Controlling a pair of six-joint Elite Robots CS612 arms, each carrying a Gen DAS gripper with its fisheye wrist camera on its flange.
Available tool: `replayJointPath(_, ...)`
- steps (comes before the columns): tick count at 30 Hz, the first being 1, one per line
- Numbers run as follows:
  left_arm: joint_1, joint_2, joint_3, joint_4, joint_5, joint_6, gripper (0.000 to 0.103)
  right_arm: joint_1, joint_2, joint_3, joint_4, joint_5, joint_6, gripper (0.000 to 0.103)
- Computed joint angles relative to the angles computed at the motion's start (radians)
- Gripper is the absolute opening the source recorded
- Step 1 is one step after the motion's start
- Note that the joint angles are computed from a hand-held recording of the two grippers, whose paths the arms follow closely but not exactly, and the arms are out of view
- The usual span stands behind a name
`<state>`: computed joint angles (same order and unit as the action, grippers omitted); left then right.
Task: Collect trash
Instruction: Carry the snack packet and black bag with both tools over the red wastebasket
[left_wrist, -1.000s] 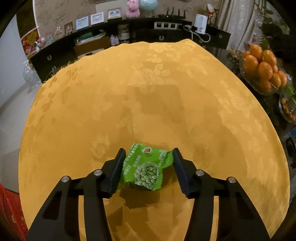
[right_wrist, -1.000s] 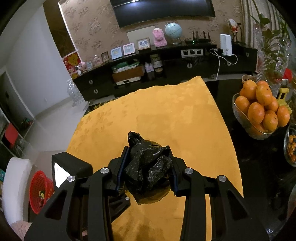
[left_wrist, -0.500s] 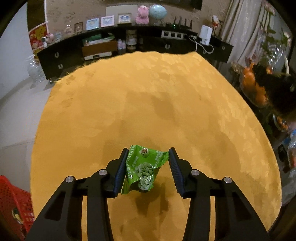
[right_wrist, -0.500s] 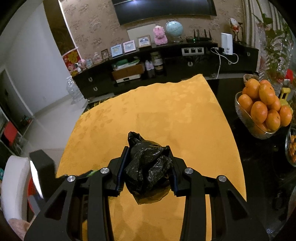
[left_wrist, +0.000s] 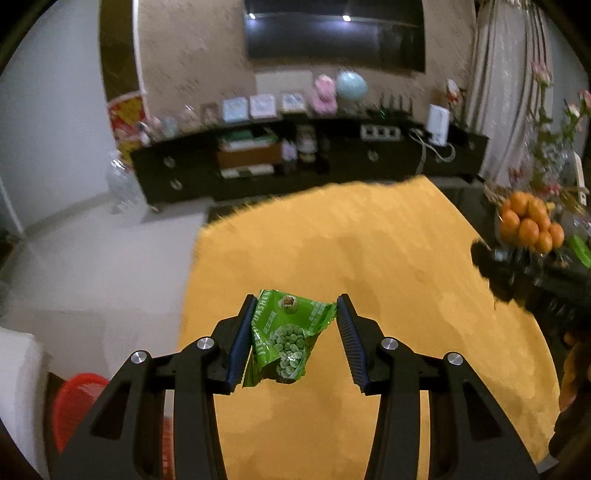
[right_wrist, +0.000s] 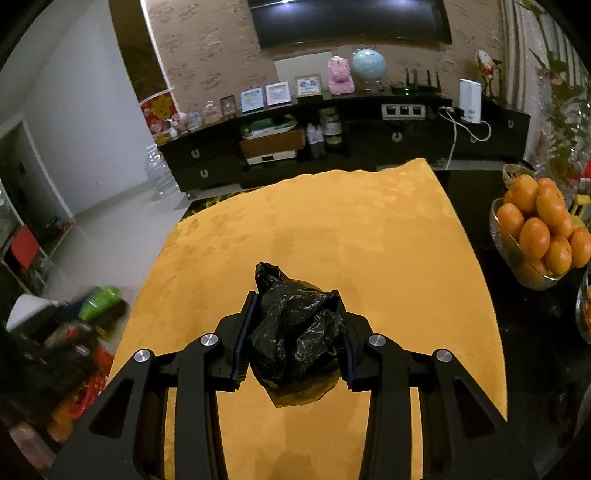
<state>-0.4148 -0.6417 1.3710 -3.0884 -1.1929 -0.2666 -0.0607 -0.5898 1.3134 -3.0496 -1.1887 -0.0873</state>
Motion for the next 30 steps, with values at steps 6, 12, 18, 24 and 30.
replayJointPath(6,0.009,-0.056,0.087,-0.079,0.106,-0.010,0.042,0.018,-0.003,0.006,-0.008,0.005,-0.027,0.037)
replayJointPath(12,0.024,-0.106,0.176,-0.106,0.190,-0.067,0.043,0.040,-0.008,0.016,-0.032,0.011,-0.053,0.037)
replayJointPath(18,0.049,-0.143,0.243,-0.127,0.225,-0.130,0.043,0.069,-0.009,0.018,-0.028,0.009,-0.090,0.037)
replayJointPath(24,0.073,-0.161,0.284,-0.131,0.242,-0.162,0.043,0.097,-0.012,0.025,-0.012,0.029,-0.142,0.037)
replayJointPath(30,0.096,-0.173,0.310,-0.115,0.236,-0.187,0.043,0.118,-0.019,0.034,0.009,0.056,-0.170,0.037)
